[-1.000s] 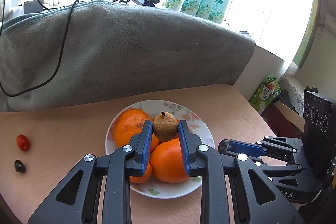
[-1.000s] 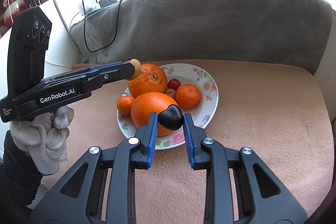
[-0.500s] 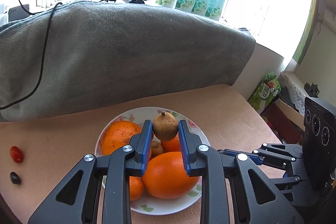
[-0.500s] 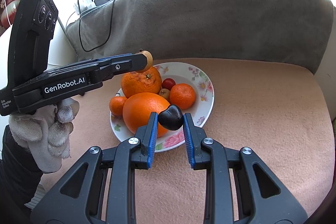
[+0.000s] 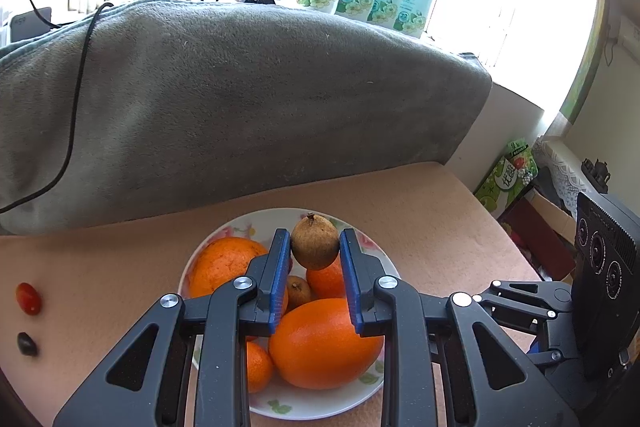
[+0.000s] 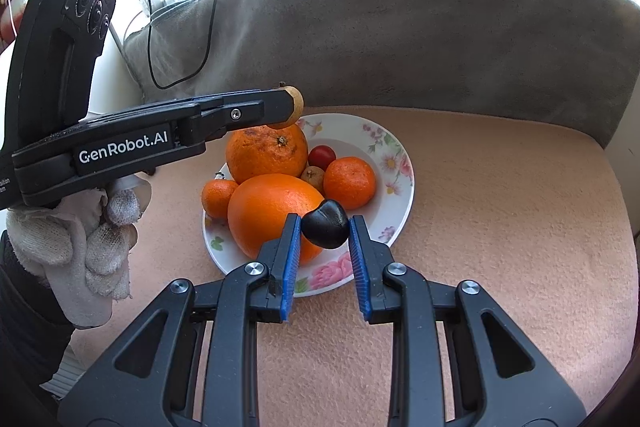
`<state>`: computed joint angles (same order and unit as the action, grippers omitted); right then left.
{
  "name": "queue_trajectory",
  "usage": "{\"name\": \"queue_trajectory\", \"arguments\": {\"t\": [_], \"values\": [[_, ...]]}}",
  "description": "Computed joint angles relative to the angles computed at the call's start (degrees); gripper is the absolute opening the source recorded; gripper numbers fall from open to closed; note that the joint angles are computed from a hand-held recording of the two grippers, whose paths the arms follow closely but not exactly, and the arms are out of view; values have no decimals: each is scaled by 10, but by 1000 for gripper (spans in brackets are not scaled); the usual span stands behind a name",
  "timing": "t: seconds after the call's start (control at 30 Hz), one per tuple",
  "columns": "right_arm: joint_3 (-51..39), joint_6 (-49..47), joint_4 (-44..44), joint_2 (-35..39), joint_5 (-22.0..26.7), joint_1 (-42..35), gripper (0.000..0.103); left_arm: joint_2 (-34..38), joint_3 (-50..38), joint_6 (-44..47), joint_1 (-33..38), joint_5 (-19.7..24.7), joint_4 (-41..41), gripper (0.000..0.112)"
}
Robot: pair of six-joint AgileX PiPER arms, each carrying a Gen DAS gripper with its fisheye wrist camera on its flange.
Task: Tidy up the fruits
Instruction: 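Carry the longan and dark cherry over the floral bowl with both tools, then open the right tool to drop the cherry while the left tool releases the longan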
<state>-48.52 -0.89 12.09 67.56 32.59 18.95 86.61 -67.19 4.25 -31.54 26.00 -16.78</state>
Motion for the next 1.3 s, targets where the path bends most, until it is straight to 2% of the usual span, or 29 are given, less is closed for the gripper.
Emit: {"name": "queue_trajectory", "arguments": {"t": [0.3,0.37,0.43,0.47,0.57,0.63,0.67,0.7,0.77,0.83,0.9,1.3], "values": [[0,-3,-4,5,-8,-3,26,-5,1,-17,0,-2,12,24],[0,-2,-5,6,-11,-3,27,-6,1,-19,0,-2,14,30],[3,-7,0,4,-15,-4,46,-7,0,-21,0,-2,16,32],[6,-6,-1,0,-20,-4,60,-8,1,-21,1,-2,15,32],[9,-12,3,-7,-26,-3,63,-10,0,-14,4,-1,10,33],[7,-2,-6,-6,-25,-1,68,-12,0,-19,4,-2,15,46],[7,4,-11,-8,-26,0,74,-13,1,-22,4,-4,16,54],[8,4,-11,-9,-27,0,78,-15,3,-22,6,-5,13,58],[10,7,-12,-14,-26,0,79,-17,2,-36,6,-3,25,65],[11,6,-9,-17,-26,-1,81,-19,0,-85,-2,-1,74,71],[12,17,-19,-20,-28,4,86,-21,-1,-108,-5,1,99,71],[-3,88,-72,-20,-17,36,87,-57,18,-188,-9,15,191,71]]}}
